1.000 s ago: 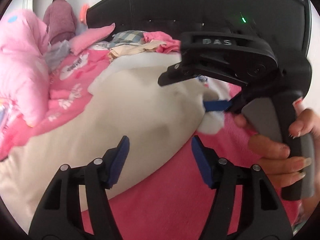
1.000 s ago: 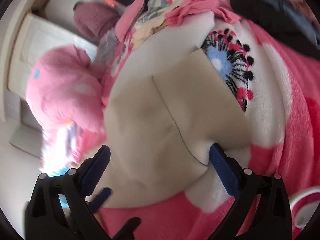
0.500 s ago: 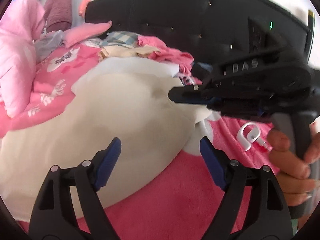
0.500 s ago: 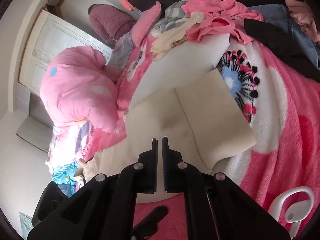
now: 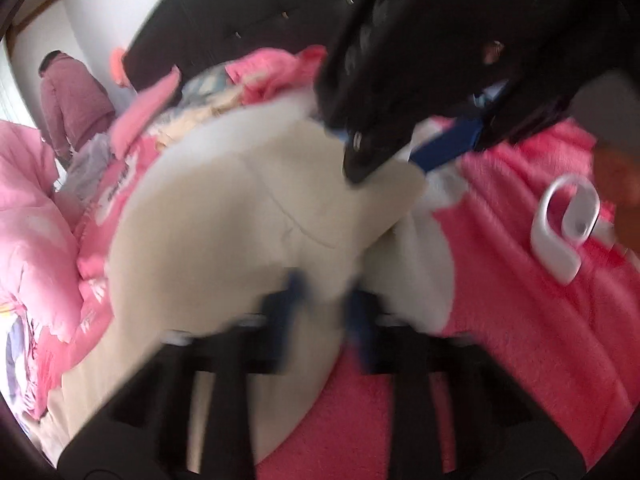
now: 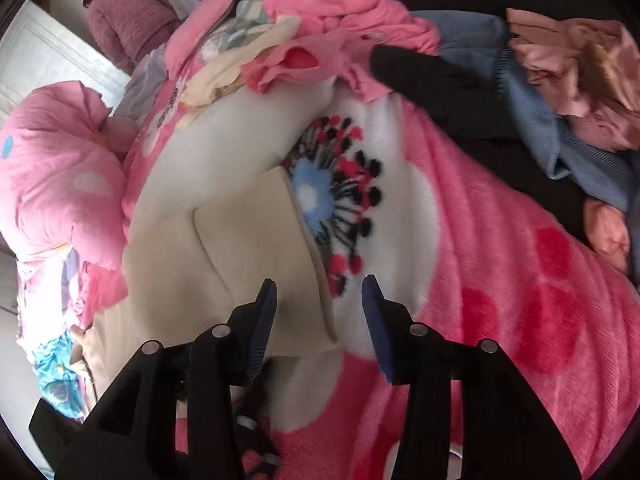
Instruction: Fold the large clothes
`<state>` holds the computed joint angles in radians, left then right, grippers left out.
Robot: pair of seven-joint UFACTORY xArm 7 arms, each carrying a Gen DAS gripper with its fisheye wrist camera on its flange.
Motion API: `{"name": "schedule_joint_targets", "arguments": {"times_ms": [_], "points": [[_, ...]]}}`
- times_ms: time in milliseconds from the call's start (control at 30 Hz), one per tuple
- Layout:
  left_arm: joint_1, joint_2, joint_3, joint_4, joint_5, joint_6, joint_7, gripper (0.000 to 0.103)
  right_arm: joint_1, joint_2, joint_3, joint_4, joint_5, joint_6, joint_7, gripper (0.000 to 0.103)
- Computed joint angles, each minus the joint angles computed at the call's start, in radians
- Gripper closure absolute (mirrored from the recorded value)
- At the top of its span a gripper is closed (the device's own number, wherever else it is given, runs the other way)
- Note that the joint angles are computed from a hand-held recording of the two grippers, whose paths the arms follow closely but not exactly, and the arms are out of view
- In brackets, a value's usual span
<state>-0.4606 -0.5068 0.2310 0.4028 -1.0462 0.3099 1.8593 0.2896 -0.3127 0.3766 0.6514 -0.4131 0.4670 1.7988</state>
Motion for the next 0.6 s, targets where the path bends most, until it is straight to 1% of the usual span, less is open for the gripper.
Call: {"name": "schedule_joint_targets", "arguments": {"times_ms": [33,67,100,133,167,200,233,267,300,333,367,400,467,500,533,567,600], "points": [[-0.021,-0.027,0.029,-0.003,-0.053,-0.013,0.039,0.096,-0.008,-0.003,0.002,-0.01,-0.02,-0.048,0.01,0.059],[-0.015,-0.053,0.054,-0.001,-0.067,0.014,0.049,0.096,-0.042,-0.007,0.028,-0.024,-0.042,-0.125,0.031,0.054],[0.019,-0.073,0.072,0.01,-0.046,0.076,0.018,0.097,-0.101,-0.014,0.073,-0.05,-0.058,-0.229,0.051,0.052],[0.052,-0.072,0.079,0.029,-0.012,0.143,-0.021,0.097,-0.123,-0.01,0.077,-0.062,-0.116,-0.334,0.107,0.05],[0.088,-0.071,0.097,0.056,0.024,0.227,-0.056,0.097,-0.17,0.004,0.099,-0.063,-0.192,-0.439,0.185,0.05],[0.115,-0.069,0.108,0.079,0.036,0.277,-0.069,0.097,-0.246,0.025,0.159,-0.044,-0.229,-0.515,0.22,0.05],[0.142,-0.063,0.118,0.103,0.052,0.329,-0.084,0.097,-0.326,0.044,0.239,-0.019,-0.234,-0.55,0.213,0.057],[0.162,-0.055,0.117,0.123,0.056,0.358,-0.098,0.097,-0.383,0.056,0.309,0.015,-0.216,-0.542,0.165,0.07],[0.186,-0.047,0.124,0.147,0.065,0.398,-0.114,0.097,-0.399,0.06,0.339,0.049,-0.215,-0.504,0.143,0.074],[0.209,-0.034,0.147,0.182,0.071,0.454,-0.122,0.097,-0.42,0.071,0.376,0.098,-0.225,-0.46,0.127,0.084],[0.232,-0.025,0.164,0.21,0.077,0.5,-0.13,0.097,-0.479,0.079,0.442,0.147,-0.259,-0.442,0.145,0.09],[0.254,-0.003,0.191,0.255,0.078,0.553,-0.142,0.097,-0.531,0.095,0.499,0.196,-0.302,-0.428,0.171,0.091],[0.294,0.046,0.237,0.338,0.075,0.651,-0.174,0.097,-0.585,0.159,0.573,0.303,-0.403,-0.375,0.21,0.092],[0.309,0.089,0.266,0.398,0.062,0.701,-0.196,0.097,-0.596,0.24,0.622,0.398,-0.503,-0.3,0.234,0.092],[0.324,0.125,0.287,0.446,0.051,0.746,-0.213,0.097,-0.566,0.336,0.647,0.496,-0.594,-0.204,0.24,0.092],[0.34,0.172,0.317,0.507,0.037,0.8,-0.234,0.097,-0.494,0.43,0.639,0.594,-0.644,-0.1,0.225,0.092],[0.355,0.226,0.347,0.572,0.014,0.853,-0.255,0.097,-0.389,0.524,0.598,0.699,-0.705,-0.035,0.168,0.09]]}}
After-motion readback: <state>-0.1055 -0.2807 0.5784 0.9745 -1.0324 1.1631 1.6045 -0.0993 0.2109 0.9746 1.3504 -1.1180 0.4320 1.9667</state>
